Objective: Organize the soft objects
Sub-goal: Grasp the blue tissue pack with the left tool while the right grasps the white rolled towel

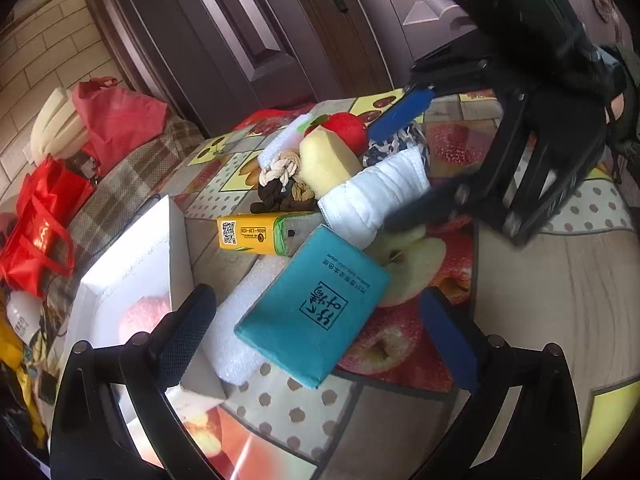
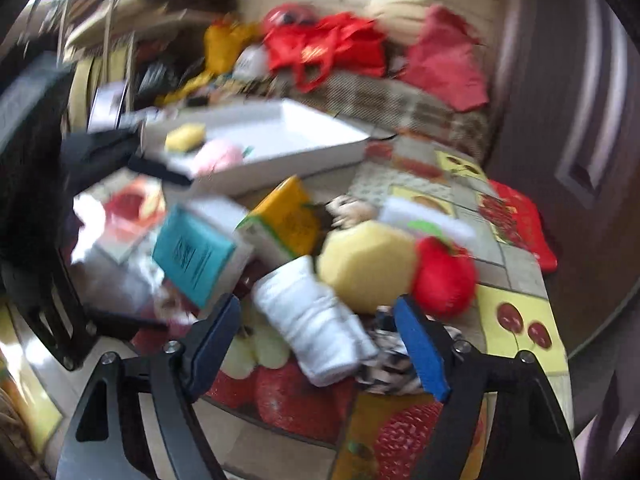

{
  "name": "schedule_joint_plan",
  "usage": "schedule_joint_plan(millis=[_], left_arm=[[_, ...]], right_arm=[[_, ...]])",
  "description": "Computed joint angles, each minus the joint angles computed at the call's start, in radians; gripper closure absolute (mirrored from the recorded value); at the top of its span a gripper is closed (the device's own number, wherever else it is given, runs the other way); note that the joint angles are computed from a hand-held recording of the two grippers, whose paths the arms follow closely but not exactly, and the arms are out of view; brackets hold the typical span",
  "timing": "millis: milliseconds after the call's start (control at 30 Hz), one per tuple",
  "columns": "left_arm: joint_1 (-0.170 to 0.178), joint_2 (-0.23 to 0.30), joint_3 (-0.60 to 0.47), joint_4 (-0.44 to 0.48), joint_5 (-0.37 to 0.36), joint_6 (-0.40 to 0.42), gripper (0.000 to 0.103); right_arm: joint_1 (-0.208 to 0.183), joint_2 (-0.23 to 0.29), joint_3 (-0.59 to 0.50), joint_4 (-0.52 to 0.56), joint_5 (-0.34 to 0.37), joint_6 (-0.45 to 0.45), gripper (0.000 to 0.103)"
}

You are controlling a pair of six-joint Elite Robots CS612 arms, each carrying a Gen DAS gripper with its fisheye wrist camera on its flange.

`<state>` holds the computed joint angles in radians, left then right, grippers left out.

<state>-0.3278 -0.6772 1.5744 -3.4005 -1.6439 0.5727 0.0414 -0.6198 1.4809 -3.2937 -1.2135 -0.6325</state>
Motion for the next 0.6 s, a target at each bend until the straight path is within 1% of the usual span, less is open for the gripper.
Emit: schedule_joint_plan(millis=[33, 100, 133, 167, 200, 233, 267, 333, 400, 433, 467, 533, 600], left_arm=[[-0.001, 0.002, -0.002, 0.005, 0.0, 0.006, 0.001], [-0.003, 0.006, -0.012, 0.032, 0.004, 0.03, 0.013], [-0.007, 0.006, -0.011, 0.047, 0.014, 0.047, 0.018], [-0.01, 0.008, -0.013, 0.042, 0.024, 0.061, 0.026], [-0.011, 0.009, -0.011, 0.033, 0.02, 0.073, 0.039], [-0.01, 0.009, -0.011, 0.04, 0.019, 0.078, 0.043], [-0.01, 0.008, -0.01, 0.044, 0.016, 0.077, 0.045], [-0.007, 0.007, -0.01, 0.043, 0.005, 0.073, 0.049], [-0.007, 0.007, -0.008, 0.031, 0.002, 0.074, 0.051], [-0.006, 0.007, -0.005, 0.022, -0.002, 0.073, 0.051], [-0.004, 0.007, -0.004, 0.011, -0.007, 0.069, 0.051], [0.001, 0.007, -0.003, -0.01, -0.023, 0.05, 0.051], [0.009, 0.004, 0.002, -0.037, -0.046, -0.003, 0.051]], right_arm=[[0.007, 0.005, -0.014, 0.031, -0.016, -0.02, 0.027], [0.013, 0.011, -0.037, 0.09, -0.037, -0.032, 0.034], [0.015, 0.014, -0.051, 0.133, -0.044, -0.041, 0.042], [0.017, 0.016, -0.058, 0.152, -0.049, -0.044, 0.045], [0.015, 0.016, -0.06, 0.161, -0.044, -0.046, 0.048], [0.013, 0.015, -0.059, 0.163, -0.036, -0.047, 0.059], [0.011, 0.014, -0.056, 0.159, -0.029, -0.043, 0.063], [0.005, 0.012, -0.044, 0.122, -0.016, -0.024, 0.063], [-0.006, 0.009, -0.029, 0.078, 0.027, 0.007, 0.063], [-0.014, 0.006, -0.022, 0.06, 0.059, 0.03, 0.063], [-0.025, 0.004, -0.008, 0.018, 0.094, 0.067, 0.063], [-0.035, 0.006, 0.005, -0.069, 0.124, 0.132, 0.063], [-0.048, 0.011, 0.015, -0.153, 0.166, 0.216, 0.063]])
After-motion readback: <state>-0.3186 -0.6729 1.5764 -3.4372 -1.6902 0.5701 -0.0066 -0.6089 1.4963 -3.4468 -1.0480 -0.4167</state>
